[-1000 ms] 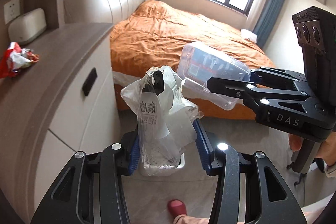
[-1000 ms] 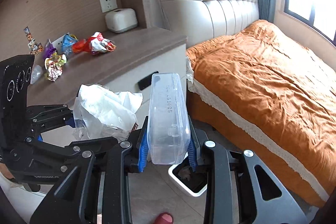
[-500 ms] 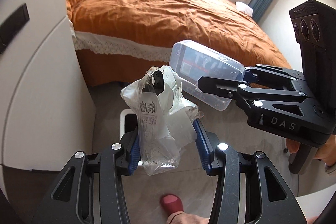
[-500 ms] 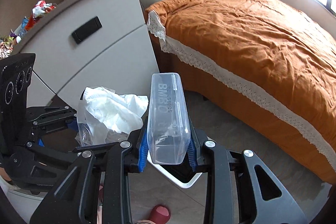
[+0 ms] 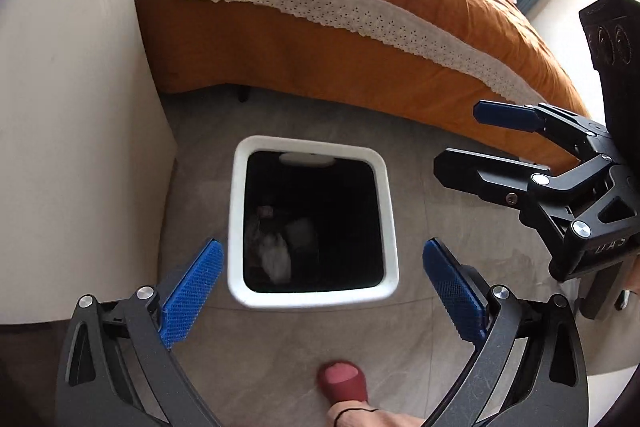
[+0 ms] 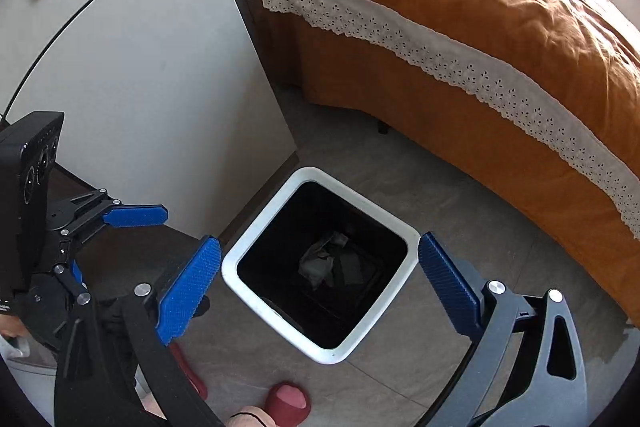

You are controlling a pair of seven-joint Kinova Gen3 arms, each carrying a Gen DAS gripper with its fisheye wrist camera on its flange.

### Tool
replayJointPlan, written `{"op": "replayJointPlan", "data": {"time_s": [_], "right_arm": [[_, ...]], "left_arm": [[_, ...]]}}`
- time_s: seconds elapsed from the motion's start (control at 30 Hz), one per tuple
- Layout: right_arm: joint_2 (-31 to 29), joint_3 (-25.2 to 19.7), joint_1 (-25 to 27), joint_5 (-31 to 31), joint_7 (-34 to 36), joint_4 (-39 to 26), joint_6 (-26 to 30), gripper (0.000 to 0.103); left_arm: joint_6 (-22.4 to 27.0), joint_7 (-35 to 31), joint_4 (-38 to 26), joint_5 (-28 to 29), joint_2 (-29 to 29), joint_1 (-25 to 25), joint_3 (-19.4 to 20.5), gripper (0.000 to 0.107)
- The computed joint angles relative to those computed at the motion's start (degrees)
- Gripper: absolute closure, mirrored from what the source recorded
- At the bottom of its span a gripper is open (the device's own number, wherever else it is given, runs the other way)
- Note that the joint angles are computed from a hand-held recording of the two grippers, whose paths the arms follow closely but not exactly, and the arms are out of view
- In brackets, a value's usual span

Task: Collect trash
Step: 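Carry bag and clear box to the bin and open both tools over it, then move both open tools back to the desk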

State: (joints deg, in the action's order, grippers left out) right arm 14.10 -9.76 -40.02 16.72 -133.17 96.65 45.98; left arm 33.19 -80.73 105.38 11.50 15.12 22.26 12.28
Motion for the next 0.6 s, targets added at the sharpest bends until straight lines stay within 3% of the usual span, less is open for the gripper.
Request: {"op": "replayJointPlan", "data": {"time_s": [0.23,0.6], "right_arm": [[-0.85,-0.29,-0.77,-0.16,-0.91,-4.39,4.78,0.004],[-3.73,-1.87,-3.31,3.44,-1.74,-15.52,15.22,0.004]], "left_arm": [[4.61,5.34,-2.13,-1.93,-4.40,0.15,-1.70,0.009],[12.98,11.84,-8.80,-7.40,-12.35,0.12,-1.11,0.009]]}}
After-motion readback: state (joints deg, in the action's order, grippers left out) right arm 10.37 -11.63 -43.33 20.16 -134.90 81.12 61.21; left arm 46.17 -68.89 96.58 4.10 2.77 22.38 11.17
